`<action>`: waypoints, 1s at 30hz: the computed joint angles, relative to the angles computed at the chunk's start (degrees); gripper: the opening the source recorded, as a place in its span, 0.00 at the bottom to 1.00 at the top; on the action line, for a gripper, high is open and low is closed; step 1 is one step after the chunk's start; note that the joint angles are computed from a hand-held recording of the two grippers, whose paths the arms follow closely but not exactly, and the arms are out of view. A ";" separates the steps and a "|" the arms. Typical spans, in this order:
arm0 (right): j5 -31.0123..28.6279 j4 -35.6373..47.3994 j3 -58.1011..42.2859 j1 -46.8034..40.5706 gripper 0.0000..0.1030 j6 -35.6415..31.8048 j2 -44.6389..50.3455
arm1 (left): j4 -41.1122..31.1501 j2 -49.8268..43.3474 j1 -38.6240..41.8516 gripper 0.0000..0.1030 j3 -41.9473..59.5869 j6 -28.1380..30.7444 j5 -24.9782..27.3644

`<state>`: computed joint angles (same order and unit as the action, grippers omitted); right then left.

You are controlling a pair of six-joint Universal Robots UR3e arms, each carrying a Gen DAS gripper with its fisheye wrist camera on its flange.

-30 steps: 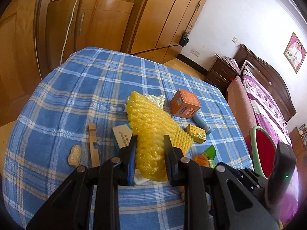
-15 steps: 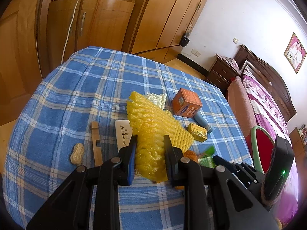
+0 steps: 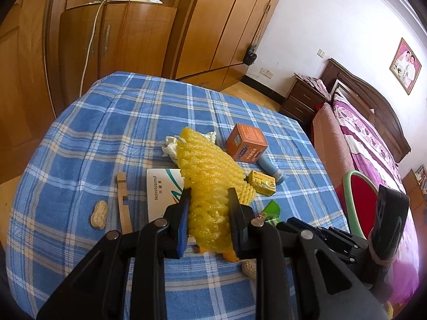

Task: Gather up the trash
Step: 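Grasp the green mosquito-coil box with the right tool while the left tool holds the foam net, then carry the green box and the yellow foam net over the red bucket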

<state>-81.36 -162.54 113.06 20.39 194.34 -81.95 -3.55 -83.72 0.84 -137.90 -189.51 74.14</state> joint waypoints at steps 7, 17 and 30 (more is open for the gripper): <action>0.37 2.15 -3.12 2.30 0.57 -3.19 2.41 | -0.32 0.08 1.61 0.25 -0.56 0.45 -1.11; -7.69 4.93 -10.95 8.17 0.67 -11.82 8.71 | -0.49 1.47 4.25 0.25 -2.38 1.06 -3.07; -4.48 0.95 -0.03 2.21 0.66 -4.93 -1.55 | -1.25 2.24 1.77 0.25 -0.89 0.75 -2.39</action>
